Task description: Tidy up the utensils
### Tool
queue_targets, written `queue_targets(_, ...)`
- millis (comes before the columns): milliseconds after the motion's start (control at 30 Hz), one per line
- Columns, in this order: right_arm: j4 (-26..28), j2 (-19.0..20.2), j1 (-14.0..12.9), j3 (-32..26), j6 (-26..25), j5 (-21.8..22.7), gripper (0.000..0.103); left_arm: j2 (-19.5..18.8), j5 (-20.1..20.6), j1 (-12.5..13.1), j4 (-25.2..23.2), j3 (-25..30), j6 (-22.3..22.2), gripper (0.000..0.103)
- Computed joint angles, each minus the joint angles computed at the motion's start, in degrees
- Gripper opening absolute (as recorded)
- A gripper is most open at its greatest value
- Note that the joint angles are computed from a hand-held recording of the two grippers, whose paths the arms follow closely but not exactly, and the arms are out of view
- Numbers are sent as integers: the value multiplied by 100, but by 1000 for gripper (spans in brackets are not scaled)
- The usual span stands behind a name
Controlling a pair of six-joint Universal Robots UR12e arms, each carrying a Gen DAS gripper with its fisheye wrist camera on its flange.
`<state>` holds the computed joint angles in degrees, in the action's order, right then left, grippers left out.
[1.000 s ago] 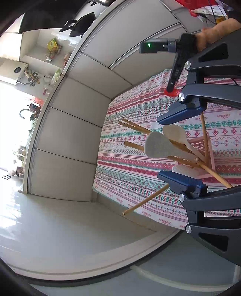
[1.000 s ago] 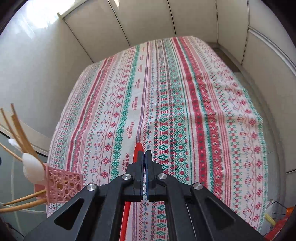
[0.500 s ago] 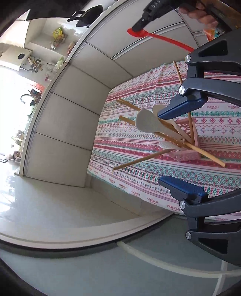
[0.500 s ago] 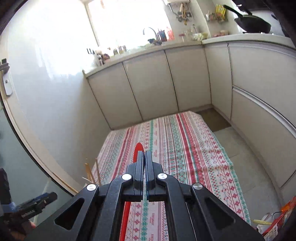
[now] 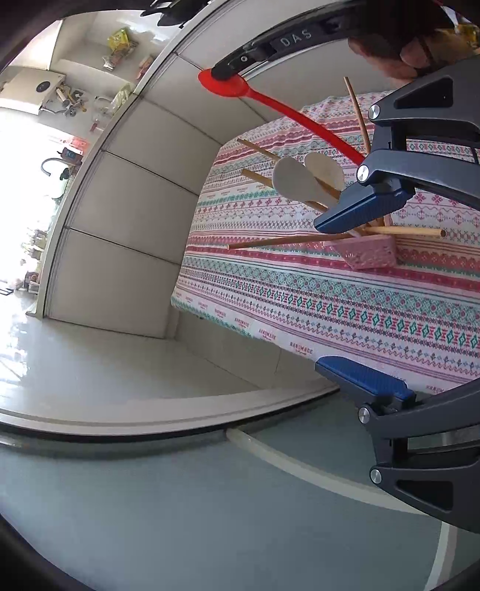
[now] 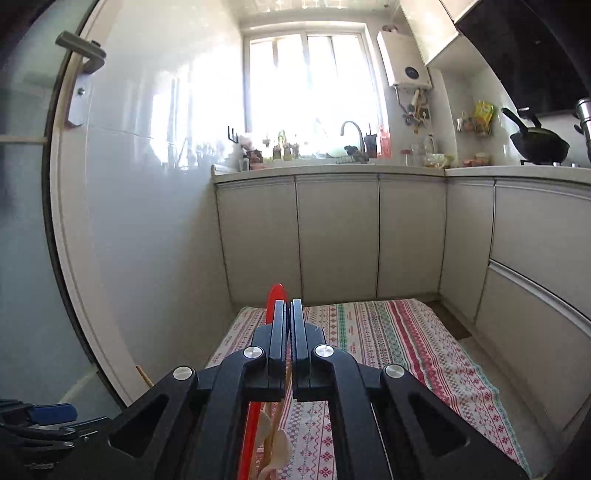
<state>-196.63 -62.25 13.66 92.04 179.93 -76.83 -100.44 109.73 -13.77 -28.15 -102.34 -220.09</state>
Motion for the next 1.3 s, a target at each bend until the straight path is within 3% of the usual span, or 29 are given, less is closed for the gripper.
queue_targets(367, -177, 441, 237, -114, -371, -323, 1, -25, -130, 47, -71, 37, 14, 70)
queue_targets(533, 164, 322, 129, -35, -1, -91, 2, -34, -135, 42, -100, 51, -61, 70)
queue_targets(700, 719, -77, -105, 176, 302, 409, 11, -35, -103, 19, -132, 69, -24, 70)
queue_targets(767, 948, -288, -238, 290, 374, 670, 27, -37, -38, -21, -146, 89, 3, 71)
queue_targets(833, 1257, -525, -387, 423, 397, 959, 35, -39, 35, -80, -140, 110, -2, 72)
queue_targets(933, 1832, -939, -619, 661, 259, 1247, 37, -30, 135, -218, -240, 167, -95, 77)
queue_targets(1133, 2912, -1721, -1083, 1094, -50, 1271, 60, 27, 298, -656, -492, 266, -73, 85)
queue_targets(1300, 3677, -2247, -1336, 1417, -494, 1163, 77, 64, 818, -1066, -1053, 436, -308, 93)
